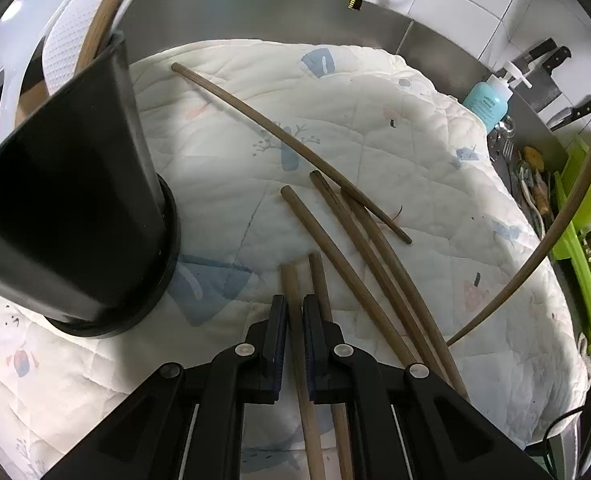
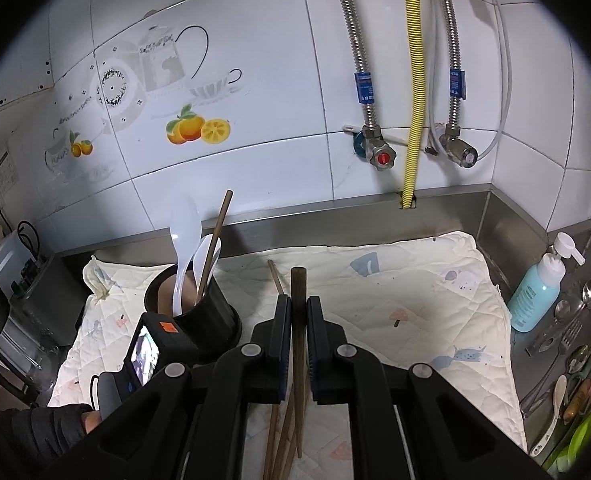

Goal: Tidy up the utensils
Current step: 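Insert the held chopsticks into the black holder and open both grippers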

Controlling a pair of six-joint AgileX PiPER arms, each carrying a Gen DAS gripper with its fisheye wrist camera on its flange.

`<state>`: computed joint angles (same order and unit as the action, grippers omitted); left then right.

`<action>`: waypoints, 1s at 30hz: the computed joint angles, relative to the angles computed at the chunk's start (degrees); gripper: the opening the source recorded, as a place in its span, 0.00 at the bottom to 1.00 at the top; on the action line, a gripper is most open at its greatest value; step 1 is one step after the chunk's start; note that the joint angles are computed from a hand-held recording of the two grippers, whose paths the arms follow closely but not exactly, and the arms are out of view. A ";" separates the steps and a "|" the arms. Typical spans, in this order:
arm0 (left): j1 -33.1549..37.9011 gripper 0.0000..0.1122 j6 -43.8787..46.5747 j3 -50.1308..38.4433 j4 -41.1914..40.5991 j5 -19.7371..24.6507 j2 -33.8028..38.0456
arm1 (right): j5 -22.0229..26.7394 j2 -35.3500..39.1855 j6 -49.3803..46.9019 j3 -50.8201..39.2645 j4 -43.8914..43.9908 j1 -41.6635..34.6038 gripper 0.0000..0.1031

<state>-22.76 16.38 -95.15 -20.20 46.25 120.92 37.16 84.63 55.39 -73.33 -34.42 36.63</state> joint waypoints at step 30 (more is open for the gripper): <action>16.78 0.06 9.87 12.19 -20.84 -2.00 -30.32 | 0.41 1.57 -7.30 -9.87 2.52 3.20 0.09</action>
<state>-5.99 26.26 -82.96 -41.04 44.25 90.61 37.57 86.20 48.08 -83.21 -31.89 39.83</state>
